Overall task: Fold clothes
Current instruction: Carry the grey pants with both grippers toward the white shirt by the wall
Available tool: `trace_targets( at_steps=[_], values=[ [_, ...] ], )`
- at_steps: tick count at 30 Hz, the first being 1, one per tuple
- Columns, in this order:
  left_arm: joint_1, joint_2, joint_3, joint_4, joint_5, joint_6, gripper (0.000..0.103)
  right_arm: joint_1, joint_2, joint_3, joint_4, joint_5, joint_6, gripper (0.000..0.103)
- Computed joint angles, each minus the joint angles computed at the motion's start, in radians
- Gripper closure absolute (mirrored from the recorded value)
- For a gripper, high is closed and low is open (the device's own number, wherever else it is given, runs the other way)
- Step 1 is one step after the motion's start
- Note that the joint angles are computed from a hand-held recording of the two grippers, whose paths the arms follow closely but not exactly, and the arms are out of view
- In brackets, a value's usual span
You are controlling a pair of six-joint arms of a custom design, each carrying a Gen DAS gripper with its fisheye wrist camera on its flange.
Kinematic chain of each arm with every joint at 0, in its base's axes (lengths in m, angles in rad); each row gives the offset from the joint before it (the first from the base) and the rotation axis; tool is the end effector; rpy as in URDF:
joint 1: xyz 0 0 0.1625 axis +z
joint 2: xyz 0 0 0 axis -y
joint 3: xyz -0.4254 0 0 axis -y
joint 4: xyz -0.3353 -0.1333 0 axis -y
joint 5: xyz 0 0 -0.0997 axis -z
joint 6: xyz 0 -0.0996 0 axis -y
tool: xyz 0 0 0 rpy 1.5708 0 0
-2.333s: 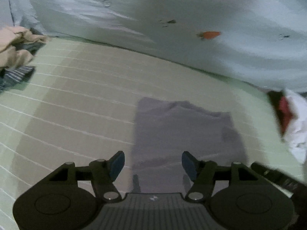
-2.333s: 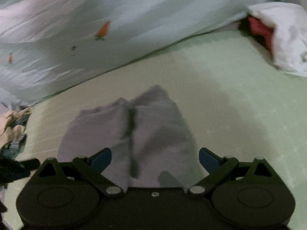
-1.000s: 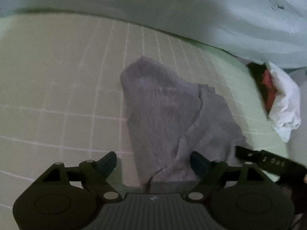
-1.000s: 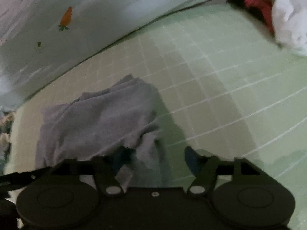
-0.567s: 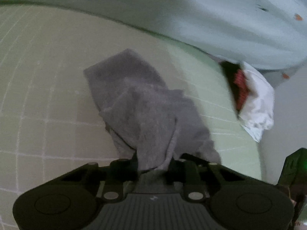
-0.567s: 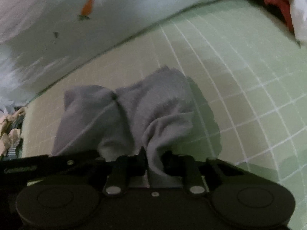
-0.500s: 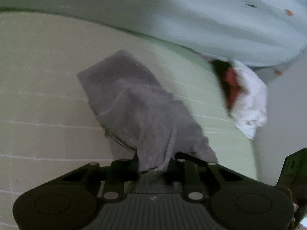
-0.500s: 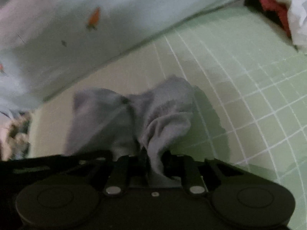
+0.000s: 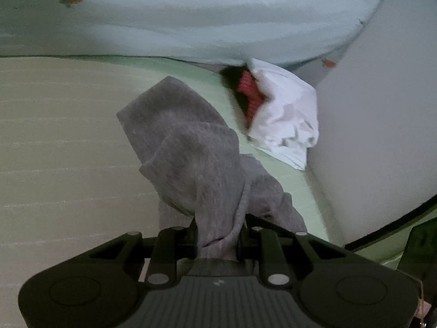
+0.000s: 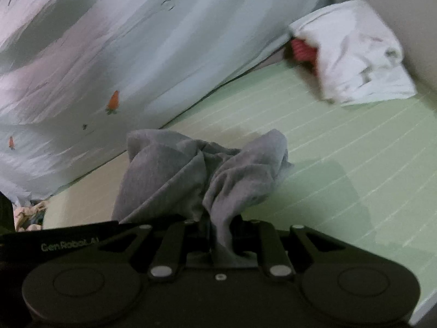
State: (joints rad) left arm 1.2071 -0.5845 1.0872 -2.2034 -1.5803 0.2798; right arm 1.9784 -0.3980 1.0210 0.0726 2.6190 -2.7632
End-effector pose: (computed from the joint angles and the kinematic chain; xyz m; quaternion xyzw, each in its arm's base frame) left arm -0.1468 -0.7577 0.1498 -0.3158 -0.9466 0.0647 0.0075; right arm 0.2963 -0.5678 0.0233 -0.2006 -0.7872 0.5125 0.2782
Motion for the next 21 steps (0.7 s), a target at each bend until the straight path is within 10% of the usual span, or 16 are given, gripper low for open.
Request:
trace_targets(
  at_steps=[10,21],
  values=[
    [-0.149,0.080,0.127,-0.260,-0.043,-0.081,0.079,-0.077,-0.416,0.571,-0.414,-0.056,-0.225,0.088],
    [-0.280,0.320,-0.208,-0.274,-0.112,-0.133,0.079,-0.170,-0.741,0.749,-0.650,-0.139,-0.545,0.088]
  ],
)
